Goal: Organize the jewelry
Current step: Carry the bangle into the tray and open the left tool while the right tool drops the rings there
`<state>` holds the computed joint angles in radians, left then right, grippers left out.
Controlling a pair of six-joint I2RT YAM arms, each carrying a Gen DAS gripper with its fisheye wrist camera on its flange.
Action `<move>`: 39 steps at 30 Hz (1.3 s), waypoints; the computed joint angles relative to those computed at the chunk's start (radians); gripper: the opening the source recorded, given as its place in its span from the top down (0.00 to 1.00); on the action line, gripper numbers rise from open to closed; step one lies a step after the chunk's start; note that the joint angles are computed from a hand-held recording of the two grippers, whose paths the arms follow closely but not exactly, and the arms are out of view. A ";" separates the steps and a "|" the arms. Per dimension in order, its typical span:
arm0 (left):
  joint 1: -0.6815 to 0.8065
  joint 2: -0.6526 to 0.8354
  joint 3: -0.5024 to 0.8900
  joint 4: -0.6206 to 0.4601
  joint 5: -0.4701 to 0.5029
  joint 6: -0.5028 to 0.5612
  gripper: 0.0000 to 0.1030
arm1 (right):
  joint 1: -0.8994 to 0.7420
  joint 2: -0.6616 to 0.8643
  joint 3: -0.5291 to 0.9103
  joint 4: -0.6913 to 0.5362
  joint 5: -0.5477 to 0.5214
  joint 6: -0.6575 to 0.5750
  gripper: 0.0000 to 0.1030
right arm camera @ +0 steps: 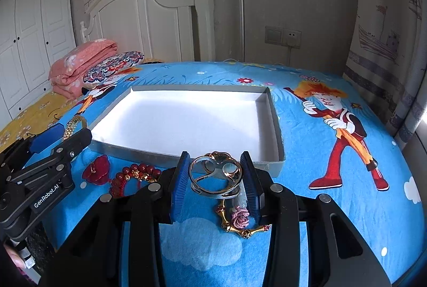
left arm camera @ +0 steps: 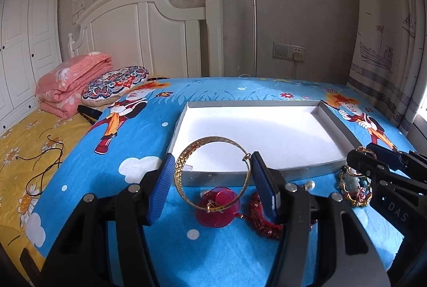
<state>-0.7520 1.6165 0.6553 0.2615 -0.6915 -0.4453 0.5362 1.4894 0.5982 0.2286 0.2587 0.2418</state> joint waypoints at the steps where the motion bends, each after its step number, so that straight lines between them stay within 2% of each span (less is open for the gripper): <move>1: 0.006 0.003 0.011 -0.003 0.007 0.010 0.45 | -0.001 0.005 0.006 -0.002 -0.001 -0.002 0.63; 5: 0.029 0.028 0.064 -0.019 0.037 0.041 0.45 | -0.009 0.034 0.042 -0.008 -0.008 -0.017 0.63; 9: 0.077 0.080 0.156 -0.053 0.107 0.084 0.45 | -0.035 0.096 0.120 -0.023 -0.024 -0.047 0.63; 17: 0.189 0.244 0.408 -0.199 0.226 0.099 0.45 | -0.092 0.244 0.325 -0.083 -0.056 -0.081 0.63; 27: 0.240 0.397 0.596 -0.262 0.198 0.139 0.45 | -0.136 0.426 0.569 -0.181 -0.079 -0.084 0.63; 32: 0.258 0.469 0.692 -0.321 0.211 0.130 0.45 | -0.156 0.479 0.636 -0.215 -0.081 -0.072 0.63; 39: 0.240 0.481 0.696 -0.282 0.170 0.171 0.43 | -0.178 0.529 0.673 -0.247 -0.085 -0.036 0.60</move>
